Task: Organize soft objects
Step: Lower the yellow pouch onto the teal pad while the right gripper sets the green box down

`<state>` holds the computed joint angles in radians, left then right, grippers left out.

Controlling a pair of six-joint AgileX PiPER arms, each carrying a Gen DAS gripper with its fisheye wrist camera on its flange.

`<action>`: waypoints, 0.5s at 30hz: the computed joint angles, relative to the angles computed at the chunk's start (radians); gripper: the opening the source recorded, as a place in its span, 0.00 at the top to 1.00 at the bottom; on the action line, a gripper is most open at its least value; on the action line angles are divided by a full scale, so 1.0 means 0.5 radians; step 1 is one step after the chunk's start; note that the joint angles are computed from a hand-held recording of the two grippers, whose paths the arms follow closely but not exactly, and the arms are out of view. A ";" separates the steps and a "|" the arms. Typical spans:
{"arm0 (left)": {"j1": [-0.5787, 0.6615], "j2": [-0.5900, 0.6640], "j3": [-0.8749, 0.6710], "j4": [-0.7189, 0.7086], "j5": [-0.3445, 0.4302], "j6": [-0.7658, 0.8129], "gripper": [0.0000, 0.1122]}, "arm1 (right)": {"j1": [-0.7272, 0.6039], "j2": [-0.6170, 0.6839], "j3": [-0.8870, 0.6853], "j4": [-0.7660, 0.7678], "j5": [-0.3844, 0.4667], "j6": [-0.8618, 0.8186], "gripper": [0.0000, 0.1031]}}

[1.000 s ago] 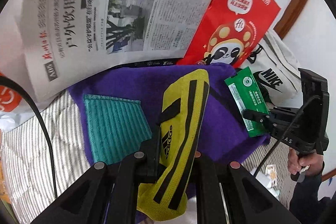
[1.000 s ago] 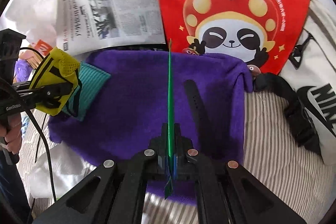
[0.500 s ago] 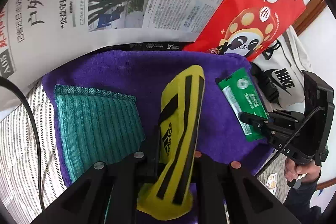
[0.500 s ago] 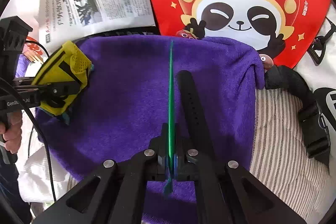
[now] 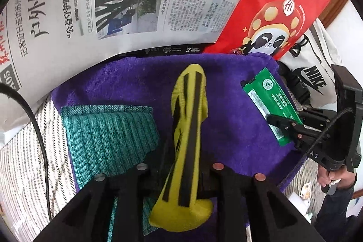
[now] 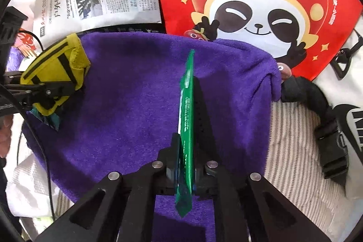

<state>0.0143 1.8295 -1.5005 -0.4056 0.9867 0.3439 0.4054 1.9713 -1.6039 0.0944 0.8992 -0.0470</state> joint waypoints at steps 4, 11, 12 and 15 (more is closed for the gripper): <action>-0.031 -0.066 0.040 0.087 -0.042 -0.033 0.61 | 0.049 -0.015 0.019 -0.191 -0.025 0.131 0.67; -0.085 -0.177 0.091 0.339 -0.094 -0.164 0.52 | 0.013 -0.073 0.062 -0.291 -0.042 0.178 0.58; -0.084 -0.186 0.093 0.348 -0.087 -0.164 0.52 | 0.008 -0.083 0.074 -0.292 -0.043 0.183 0.58; -0.089 -0.227 0.124 0.454 -0.095 -0.216 0.50 | -0.038 -0.098 0.038 -0.285 0.013 0.157 0.57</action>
